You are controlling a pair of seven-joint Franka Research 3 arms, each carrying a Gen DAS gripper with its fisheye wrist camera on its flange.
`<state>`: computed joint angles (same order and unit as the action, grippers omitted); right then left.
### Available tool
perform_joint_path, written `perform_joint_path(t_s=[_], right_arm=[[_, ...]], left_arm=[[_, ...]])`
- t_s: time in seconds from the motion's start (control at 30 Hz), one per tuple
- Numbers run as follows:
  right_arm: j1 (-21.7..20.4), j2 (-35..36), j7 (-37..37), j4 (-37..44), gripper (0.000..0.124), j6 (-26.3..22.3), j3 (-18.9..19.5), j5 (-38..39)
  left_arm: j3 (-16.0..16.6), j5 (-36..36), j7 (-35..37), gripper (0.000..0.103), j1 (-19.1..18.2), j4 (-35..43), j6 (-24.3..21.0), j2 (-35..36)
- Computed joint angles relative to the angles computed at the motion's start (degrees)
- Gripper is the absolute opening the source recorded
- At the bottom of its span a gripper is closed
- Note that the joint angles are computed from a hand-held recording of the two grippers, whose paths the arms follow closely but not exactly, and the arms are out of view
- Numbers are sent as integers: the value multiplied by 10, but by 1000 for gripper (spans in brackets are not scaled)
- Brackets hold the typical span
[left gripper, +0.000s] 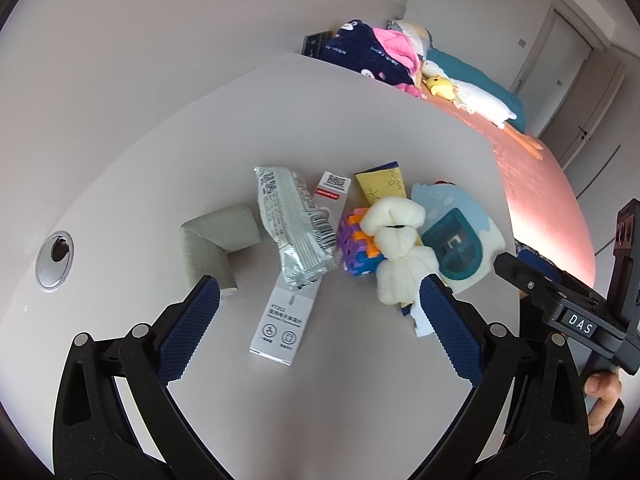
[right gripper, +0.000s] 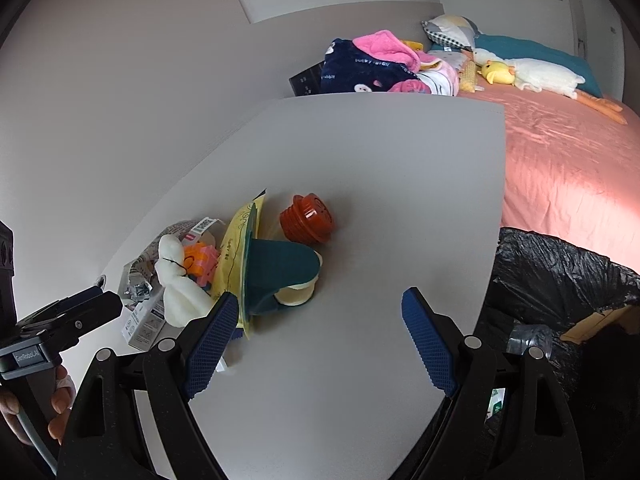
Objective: Collect trash
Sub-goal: 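Grasp the grey foam corner piece with the left tool while the right tool grasps the teal plastic piece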
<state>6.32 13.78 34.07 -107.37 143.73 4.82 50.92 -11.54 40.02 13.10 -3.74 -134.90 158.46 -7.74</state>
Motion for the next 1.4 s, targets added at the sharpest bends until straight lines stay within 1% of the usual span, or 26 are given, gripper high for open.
perform_joint_path(t_s=[0.23, 0.4, 0.47, 0.57, 0.7, 0.77, 0.8, 0.9, 0.97, 1.07, 1.2, 1.23, 1.3, 1.37, 1.4], right_arm=[[15, 25, 24, 23, 84, 9, 7, -27], [20, 42, 41, 35, 84, 25, 12, -43], [24, 51, 55, 42, 84, 36, 12, -57], [23, 64, 69, 53, 84, 37, 15, -71], [24, 72, 70, 55, 84, 56, 20, -84], [26, 78, 80, 60, 84, 54, 20, -96], [25, 77, 74, 57, 83, 66, 24, -95], [27, 77, 69, 52, 72, 82, 27, -104], [17, 79, 56, 56, 60, 73, 36, -90], [16, 82, 54, 59, 60, 74, 37, -81], [13, 78, 52, 56, 60, 68, 37, -73], [11, 77, 50, 55, 60, 64, 37, -70], [8, 73, 48, 52, 59, 58, 37, -64], [5, 70, 42, 51, 59, 52, 36, -54], [3, 67, 38, 49, 59, 49, 36, -50]], left_arm=[[4, 4, -24, 97, 15, -23, -7, -17], [6, 19, -40, 96, 29, -24, -17, -15], [8, 24, -42, 92, 32, -25, -22, -14], [14, 12, -26, 86, 32, -26, -27, -9], [19, 5, -13, 84, 33, -24, -34, 3], [20, 6, -8, 84, 33, -20, -34, 10], [21, 8, -5, 84, 33, -17, -35, 14], [25, 11, 2, 83, 32, -10, -39, 25], [28, 10, 6, 81, 32, -9, -37, 31], [30, 19, 5, 79, 32, -9, -34, 37], [29, 60, -19, 79, 32, -8, -36, 38], [28, 65, -20, 78, 31, -7, -39, 40], [29, 70, -18, 71, 29, -5, -37, 42], [30, 71, -17, 57, 27, -8, -25, 40], [29, 71, -18, 57, 26, -4, -33, 42]])
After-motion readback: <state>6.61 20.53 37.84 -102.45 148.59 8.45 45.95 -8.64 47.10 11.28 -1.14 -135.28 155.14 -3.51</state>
